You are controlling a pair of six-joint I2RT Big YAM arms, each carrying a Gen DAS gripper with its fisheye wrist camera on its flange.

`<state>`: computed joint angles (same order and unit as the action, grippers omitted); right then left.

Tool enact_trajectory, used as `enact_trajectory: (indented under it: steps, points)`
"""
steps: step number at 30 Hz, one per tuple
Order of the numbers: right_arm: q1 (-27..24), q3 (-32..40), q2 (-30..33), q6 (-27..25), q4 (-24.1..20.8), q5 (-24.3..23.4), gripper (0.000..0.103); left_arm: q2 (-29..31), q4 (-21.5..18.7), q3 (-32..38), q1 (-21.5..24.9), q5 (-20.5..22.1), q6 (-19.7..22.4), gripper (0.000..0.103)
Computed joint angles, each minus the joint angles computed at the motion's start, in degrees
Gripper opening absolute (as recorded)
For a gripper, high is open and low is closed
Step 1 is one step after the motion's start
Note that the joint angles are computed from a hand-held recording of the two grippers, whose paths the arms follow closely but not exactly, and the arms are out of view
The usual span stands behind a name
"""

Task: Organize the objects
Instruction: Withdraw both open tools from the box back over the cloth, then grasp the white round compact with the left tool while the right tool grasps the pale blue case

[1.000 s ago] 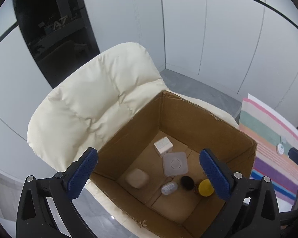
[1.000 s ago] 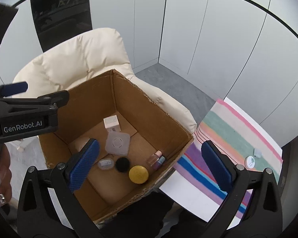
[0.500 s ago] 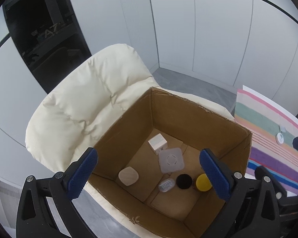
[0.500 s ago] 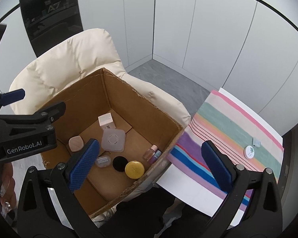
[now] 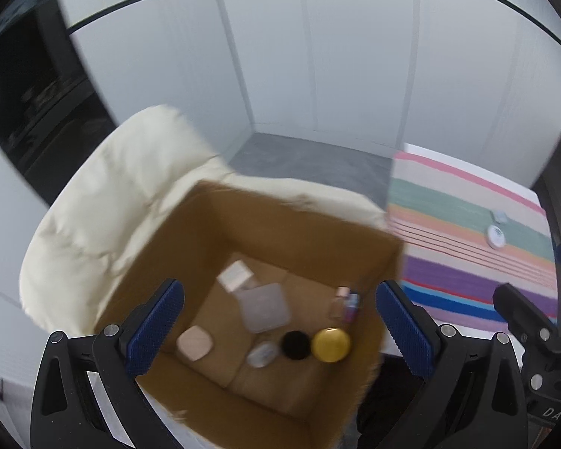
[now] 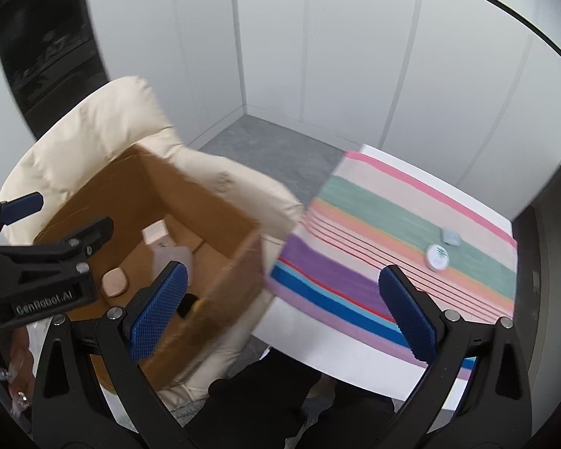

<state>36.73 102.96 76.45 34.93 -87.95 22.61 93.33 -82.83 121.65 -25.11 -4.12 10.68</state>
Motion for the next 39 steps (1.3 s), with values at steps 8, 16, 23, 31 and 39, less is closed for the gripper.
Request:
enact_trajectory:
  steps: [8,16,23,31,39]
  points:
    - [-8.2,-7.0,-8.9,2.1,-3.4,1.4,0.103,1.3,-0.7,0.9,-10.4,0.0,-2.6,0.103]
    - [-21.5,-14.0,-18.5,1.0,-6.4,-1.0,0.103,1.9,-1.0,-0.9,-21.4,-1.0,-2.0,0.103]
    - [-34.6,-17.6,-23.8,-5.9,-5.0,-5.8,0.103,4.8,-3.0,2.3,-25.3,1.5,-5.8,0.103]
    - [-45.7,-22.5,-25.8,-13.4,-0.8,-11.7,0.103,8.8,-1.2,1.6,-28.7,0.5,-8.7,0.103]
    - [-55.1,-29.3,-23.6,-19.8,7.9,-17.5,0.103,18.1,2.0,5.7,-31.1,-0.8,-14.8,0.103]
